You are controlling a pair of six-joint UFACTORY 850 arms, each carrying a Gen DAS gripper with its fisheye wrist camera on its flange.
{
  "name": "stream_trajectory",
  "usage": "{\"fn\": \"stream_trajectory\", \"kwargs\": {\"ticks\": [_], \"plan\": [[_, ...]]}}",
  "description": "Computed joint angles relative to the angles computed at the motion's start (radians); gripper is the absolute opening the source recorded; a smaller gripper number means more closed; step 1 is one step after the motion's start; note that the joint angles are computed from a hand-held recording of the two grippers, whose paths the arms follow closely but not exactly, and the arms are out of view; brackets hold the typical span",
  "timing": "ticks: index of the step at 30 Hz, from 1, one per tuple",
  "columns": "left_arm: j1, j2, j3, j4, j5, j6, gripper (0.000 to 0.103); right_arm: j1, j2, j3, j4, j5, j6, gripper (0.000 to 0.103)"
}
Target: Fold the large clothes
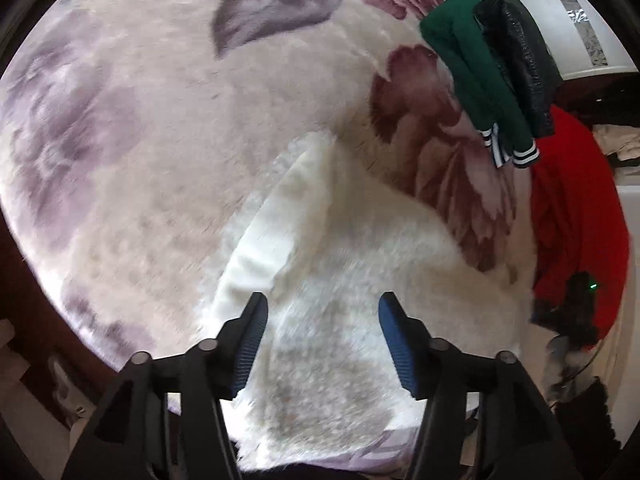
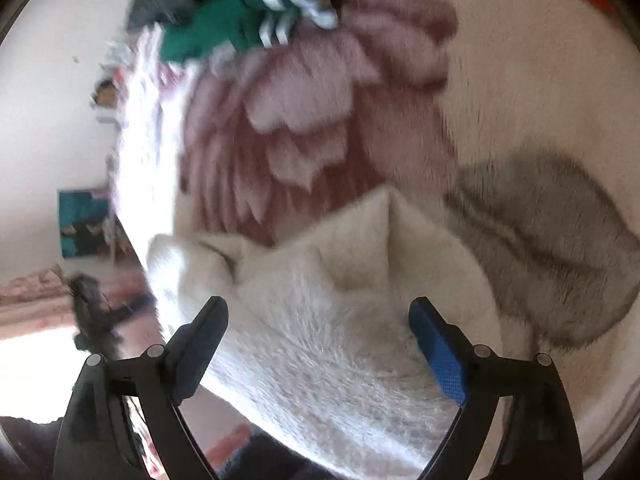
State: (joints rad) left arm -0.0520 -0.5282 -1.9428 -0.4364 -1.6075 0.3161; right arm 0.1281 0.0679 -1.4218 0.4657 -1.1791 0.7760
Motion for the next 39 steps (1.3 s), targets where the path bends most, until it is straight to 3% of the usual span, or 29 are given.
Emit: {"fn": "stream_trajectory", "kwargs": {"ticks": [1, 2, 11, 16, 19, 21, 25, 27, 32, 34, 36, 39], "plan": [[-0.01, -0.008, -0.001, 0.002, 0.009, 0.003, 0.055, 0.015, -0.006, -0.003, -0.034, 0.003, 0.017, 0.059], [-0.023, -0.016, 0.001, 0.01, 0.019, 0.014, 0.055, 0.027, -0.015, -0.01, -0.073, -0.001, 0.057, 0.014], [-0.081, -0.031, 0.029, 0.074, 0.067, 0.065, 0.055, 0.095, -0.1, -0.224, -0.404, -0.078, 0.225, 0.008], [-0.068, -0.006, 0.013, 0.129, 0.068, 0.058, 0.055, 0.06, -0.111, -0.167, -0.359, -0.097, 0.198, 0.008], [-0.075, 0.01, -0.036, 0.186, 0.063, 0.066, 0.055, 0.055, -0.1, -0.124, -0.33, -0.083, 0.219, 0.013], [-0.084, 0.018, -0.067, 0.196, 0.035, 0.061, 0.055, 0.043, -0.079, -0.1, -0.302, -0.073, 0.26, 0.032], [-0.132, 0.052, -0.064, 0.227, -0.033, 0.05, 0.055, 0.06, -0.006, -0.067, -0.344, -0.05, 0.388, 0.056], [-0.171, 0.077, -0.024, 0.268, -0.041, 0.056, 0.055, 0.094, 0.04, -0.055, -0.396, -0.072, 0.489, 0.065], [-0.298, 0.163, 0.19, 0.418, 0.035, 0.072, 0.055, 0.19, 0.139, -0.016, -0.441, -0.185, 0.688, 0.068], [-0.333, 0.185, 0.271, 0.469, 0.061, 0.071, 0.055, 0.235, 0.174, 0.004, -0.456, -0.227, 0.771, 0.08], [-0.348, 0.196, 0.32, 0.488, 0.076, 0.07, 0.055, 0.297, 0.232, 0.053, -0.459, -0.238, 0.89, 0.099], [-0.368, 0.216, 0.382, 0.535, 0.126, 0.079, 0.057, 0.403, 0.307, 0.138, -0.45, -0.226, 1.086, 0.1]]}}
